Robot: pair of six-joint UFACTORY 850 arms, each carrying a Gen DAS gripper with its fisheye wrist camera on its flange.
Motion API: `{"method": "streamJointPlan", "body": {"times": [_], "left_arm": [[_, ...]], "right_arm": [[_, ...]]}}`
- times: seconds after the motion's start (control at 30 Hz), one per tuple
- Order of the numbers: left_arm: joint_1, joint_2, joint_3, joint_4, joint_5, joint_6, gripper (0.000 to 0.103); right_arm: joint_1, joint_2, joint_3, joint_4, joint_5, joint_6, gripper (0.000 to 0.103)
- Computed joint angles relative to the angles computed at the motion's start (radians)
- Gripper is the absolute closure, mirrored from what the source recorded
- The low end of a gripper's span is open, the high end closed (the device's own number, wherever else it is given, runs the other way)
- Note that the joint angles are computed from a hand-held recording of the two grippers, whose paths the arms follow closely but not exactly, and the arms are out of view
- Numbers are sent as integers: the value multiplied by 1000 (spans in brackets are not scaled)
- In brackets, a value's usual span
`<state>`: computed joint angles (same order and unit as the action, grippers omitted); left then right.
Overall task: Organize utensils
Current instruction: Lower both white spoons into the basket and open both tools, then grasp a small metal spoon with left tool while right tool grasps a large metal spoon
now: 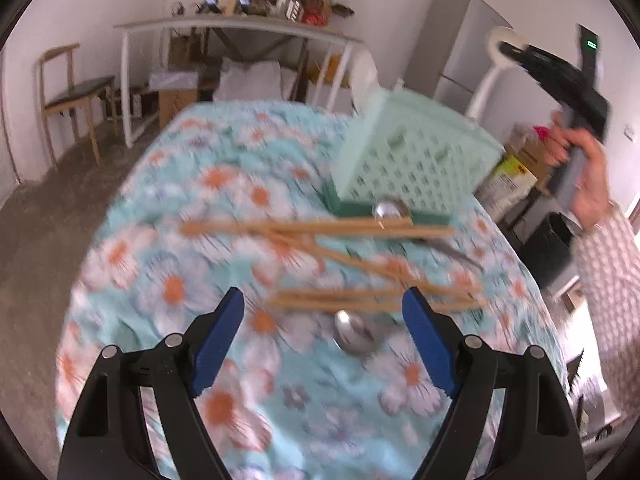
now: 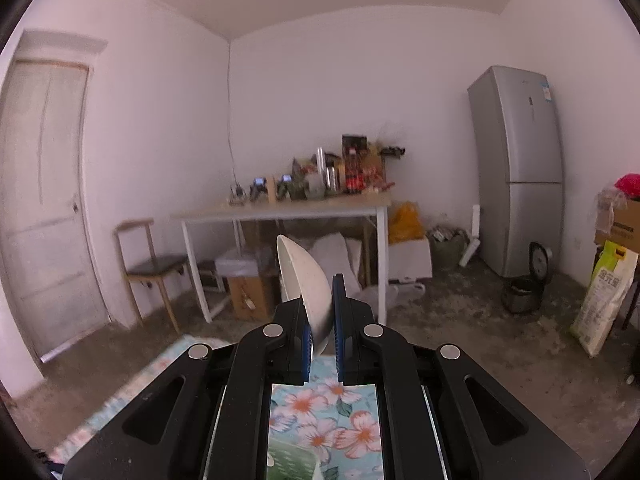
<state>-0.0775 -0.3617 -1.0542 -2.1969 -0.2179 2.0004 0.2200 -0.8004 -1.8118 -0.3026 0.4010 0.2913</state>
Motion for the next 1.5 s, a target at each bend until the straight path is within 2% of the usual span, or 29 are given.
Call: {"method": "streamJointPlan", "body": {"times": [0.1, 0.2, 0.27, 0.3, 0.33, 0.4, 0.5, 0.7, 0.9, 0.97, 1.13, 1.37, 1.5], "left_arm": [[-13, -13, 4, 46, -12, -44, 24], [-15, -22, -5, 72, -13, -81, 24], [-10, -29, -17, 97, -13, -108, 24], [-8, -30, -16, 92, -14, -106, 24], [-7, -31, -17, 95, -15, -112, 24], [-5, -33, -15, 99, -20, -123, 24], [-3, -37, -17, 113, -25, -144, 24], [-4, -40, -18, 95, -24, -131, 24], [-8, -38, -15, 107, -17, -152, 24], [-6, -33, -8, 120, -32, -166, 24], [11, -43, -15, 317, -109, -372, 29], [36, -91, -47, 468, -211, -613, 45], [57, -117, -47, 386, -260, -625, 56]], "right_arm": [[8, -31, -15, 60, -29, -83, 95], [10, -37, -2, 48, -51, -68, 94], [4, -22, 30, -17, -62, -4, 83], [2, -4, 61, -17, -56, -3, 70], [1, 13, 87, -15, -45, -3, 63], [-4, 52, 140, -46, -15, 27, 44], [-14, 113, 215, -76, 33, 55, 29], [-54, 209, 341, -204, 130, 272, 24], [-75, 226, 422, -521, 126, 673, 24], [-72, 228, 450, -598, 124, 758, 24], [-60, 217, 506, -805, 115, 974, 24], [-67, 209, 521, -852, 142, 1030, 24], [-72, 194, 509, -876, 169, 1045, 24]]}}
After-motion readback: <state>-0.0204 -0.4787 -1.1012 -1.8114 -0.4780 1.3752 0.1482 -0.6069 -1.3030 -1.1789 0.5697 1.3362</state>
